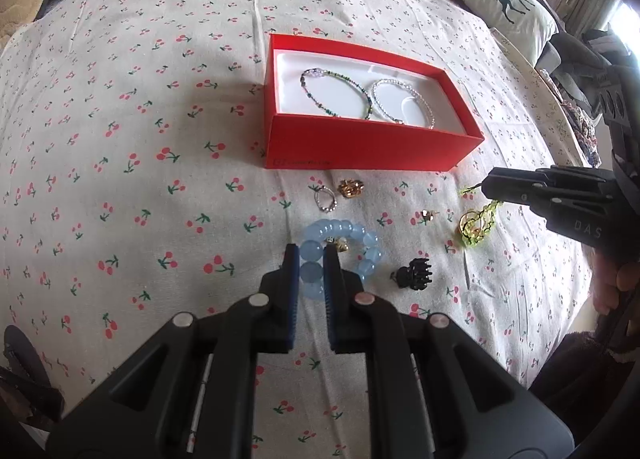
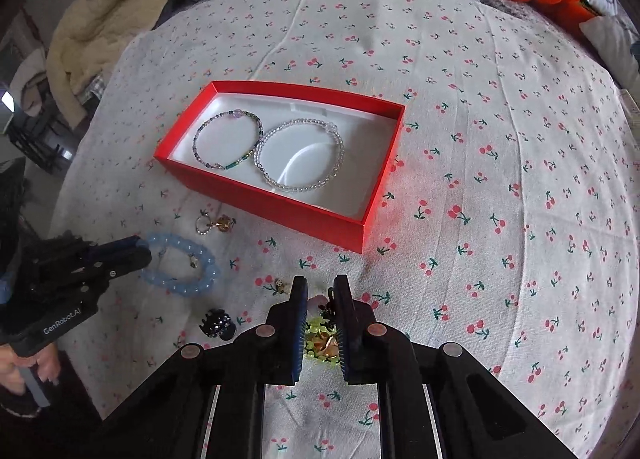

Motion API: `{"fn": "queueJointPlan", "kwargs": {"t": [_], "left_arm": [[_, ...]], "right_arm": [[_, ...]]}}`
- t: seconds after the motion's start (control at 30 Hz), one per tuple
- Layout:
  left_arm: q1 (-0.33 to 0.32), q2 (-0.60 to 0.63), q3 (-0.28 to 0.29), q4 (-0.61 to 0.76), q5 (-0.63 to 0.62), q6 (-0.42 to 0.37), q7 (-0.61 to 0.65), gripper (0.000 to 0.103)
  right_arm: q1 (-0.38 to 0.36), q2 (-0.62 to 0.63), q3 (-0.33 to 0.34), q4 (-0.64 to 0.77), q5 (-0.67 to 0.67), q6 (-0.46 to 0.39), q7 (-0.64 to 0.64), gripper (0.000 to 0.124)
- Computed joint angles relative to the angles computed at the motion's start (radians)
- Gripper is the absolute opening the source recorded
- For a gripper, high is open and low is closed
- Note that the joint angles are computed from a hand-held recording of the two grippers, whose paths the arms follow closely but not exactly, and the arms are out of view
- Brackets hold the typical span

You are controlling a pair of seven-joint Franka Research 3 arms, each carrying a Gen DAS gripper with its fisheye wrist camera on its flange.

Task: Organize jewelry
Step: 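Carry the blue bracelet with the left gripper while the right gripper carries the pendant strand into the box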

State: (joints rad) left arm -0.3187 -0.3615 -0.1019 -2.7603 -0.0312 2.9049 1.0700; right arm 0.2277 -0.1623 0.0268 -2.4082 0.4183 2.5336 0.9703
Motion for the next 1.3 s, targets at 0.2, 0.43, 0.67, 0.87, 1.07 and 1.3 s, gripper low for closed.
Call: {"fn": "queueJointPlan", "kwargs": {"t": [0.2, 0.43, 0.67, 0.87, 1.07, 1.3], "left_arm": [[-0.003, -0.037, -0.016, -0.001, 0.014, 0.002, -0.025, 0.013], [-0.011, -0.078, -0.020, 0.005, 0.033, 0.011, -0.060, 0.013], [0.006, -0.110, -0.033, 0.012, 0.071, 0.023, -0.110, 0.013], [0.013, -0.121, -0.044, 0.024, 0.105, 0.041, -0.143, 0.013], [0.011, -0.111, -0.035, 0.039, 0.120, 0.061, -0.160, 0.013], [0.002, -0.087, -0.023, 0.054, 0.121, 0.095, -0.159, 0.013]], "right_arm": [[0.001, -0.083, -0.028, -0.024, 0.076, -0.021, -0.056, 0.013], [0.014, -0.148, -0.041, -0.048, 0.156, -0.017, -0.094, 0.013], [0.030, -0.188, -0.046, -0.058, 0.213, -0.013, -0.103, 0.013], [0.047, -0.209, -0.048, -0.063, 0.256, 0.014, -0.104, 0.013], [0.056, -0.207, -0.050, -0.057, 0.283, 0.037, -0.089, 0.013], [0.064, -0.196, -0.048, -0.048, 0.299, 0.061, -0.079, 0.013]]}}
